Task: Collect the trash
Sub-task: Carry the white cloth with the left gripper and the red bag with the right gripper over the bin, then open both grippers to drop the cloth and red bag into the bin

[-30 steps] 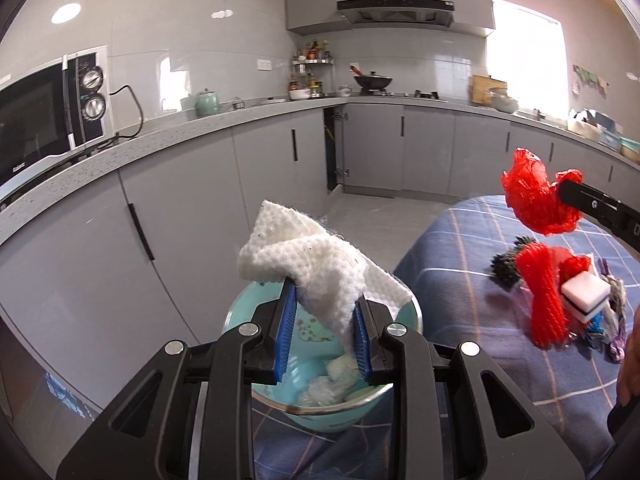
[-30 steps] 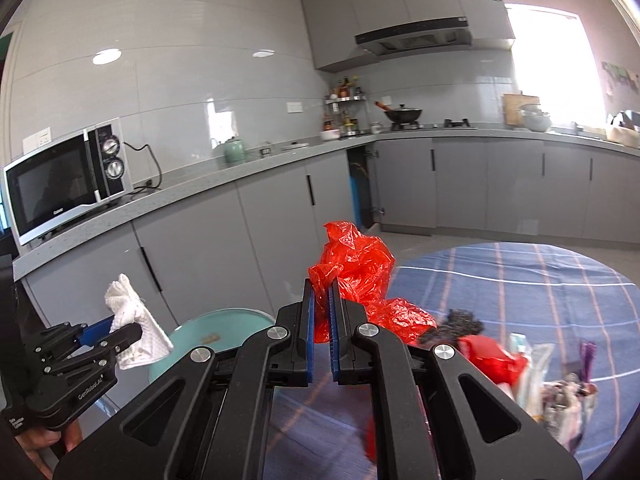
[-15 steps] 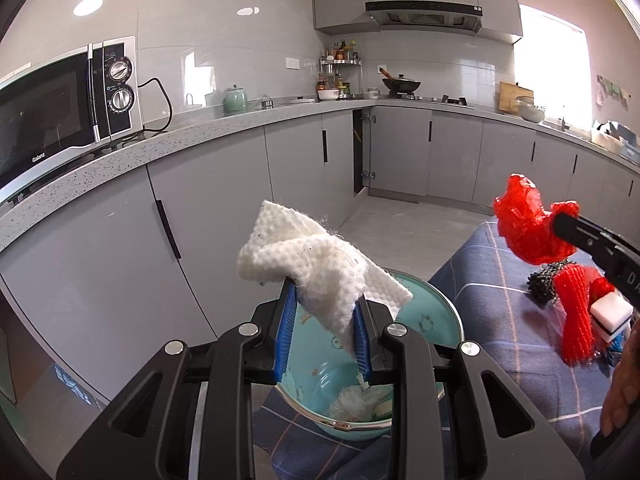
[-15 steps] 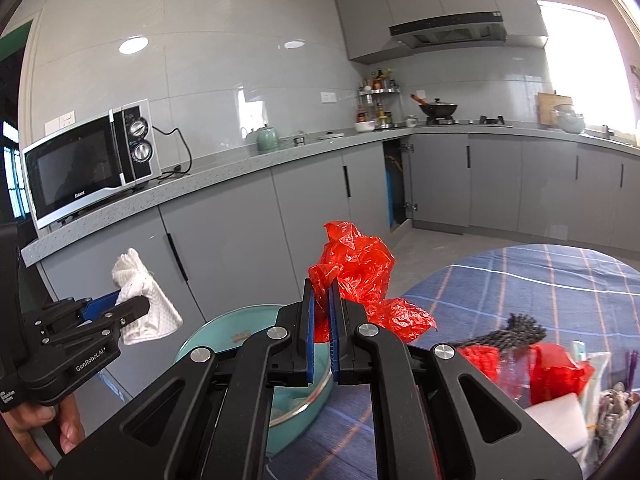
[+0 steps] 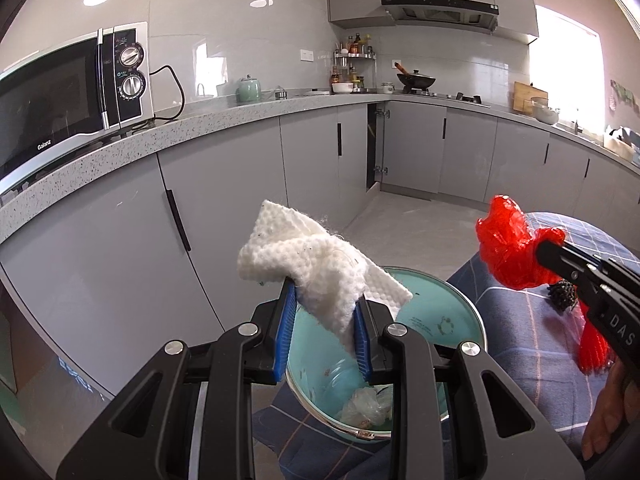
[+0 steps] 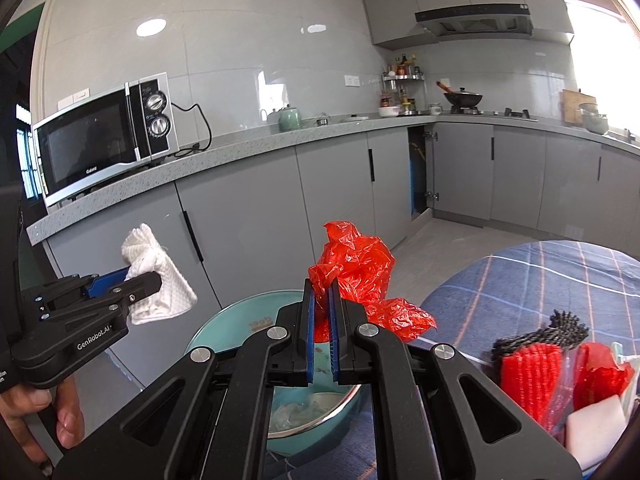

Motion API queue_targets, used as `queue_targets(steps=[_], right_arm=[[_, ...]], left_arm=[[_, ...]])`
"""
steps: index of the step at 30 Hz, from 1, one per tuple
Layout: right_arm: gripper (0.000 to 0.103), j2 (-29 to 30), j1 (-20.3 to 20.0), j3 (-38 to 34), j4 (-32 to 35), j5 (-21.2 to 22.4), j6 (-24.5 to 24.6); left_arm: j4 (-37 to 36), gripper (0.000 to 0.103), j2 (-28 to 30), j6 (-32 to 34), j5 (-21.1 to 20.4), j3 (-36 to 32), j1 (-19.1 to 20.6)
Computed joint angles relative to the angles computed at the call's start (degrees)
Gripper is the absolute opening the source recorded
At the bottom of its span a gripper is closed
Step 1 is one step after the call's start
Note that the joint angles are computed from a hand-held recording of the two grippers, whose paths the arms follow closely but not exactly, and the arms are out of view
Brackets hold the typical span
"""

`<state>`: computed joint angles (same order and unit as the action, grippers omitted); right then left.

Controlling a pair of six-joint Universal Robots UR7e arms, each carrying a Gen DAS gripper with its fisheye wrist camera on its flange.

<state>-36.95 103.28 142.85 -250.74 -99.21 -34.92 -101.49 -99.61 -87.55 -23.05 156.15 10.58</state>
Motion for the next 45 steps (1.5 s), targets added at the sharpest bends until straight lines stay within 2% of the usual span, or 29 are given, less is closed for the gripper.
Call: queue_targets(steps=[15, 18, 20, 22, 28, 33, 38, 45], right_arm=[[0.007, 0.9, -0.1, -1.4, 4.4, -0.1, -1.1], [0.008, 1.4, 0.1, -1.8, 4.9, -1.0, -1.4], [0.010, 1.5, -0.1, -1.8, 5.3, -0.9, -1.5], [0.019, 1.7, -0.2, -1.8, 5.2, -1.1, -1.5], [0.029, 1.8, -0.5, -1.7, 5.0, -1.5, -1.2], [0.029, 2.6, -0.7, -1.5, 4.1, -2.1, -1.4], [0.029, 2.6, -0.9, -1.1, 3.3, -2.2, -1.1], [0.029, 2.5, -0.4, 0.0, 1.3, -2.7, -1.0]], left_arm=[[-5.9, 0.028, 0.8, 4.7, -0.1, 0.6, 2.1], [-8.2, 0.033, 1.3, 6.5, -0.4, 0.9, 2.5], [-8.5, 0.044, 1.4, 6.4, -0.2, 1.1, 2.7], [-9.2, 0.045, 1.6, 6.9, -0.4, 1.2, 2.9], [-8.3, 0.055, 1.9, 5.6, -0.5, 1.1, 2.7], [-9.1, 0.059, 2.7, 5.7, -0.9, 1.3, 2.7], [-7.4, 0.068, 2.6, 4.1, -0.8, 1.2, 2.4], [-7.2, 0.068, 3.0, 3.9, -1.3, 1.2, 1.7]])
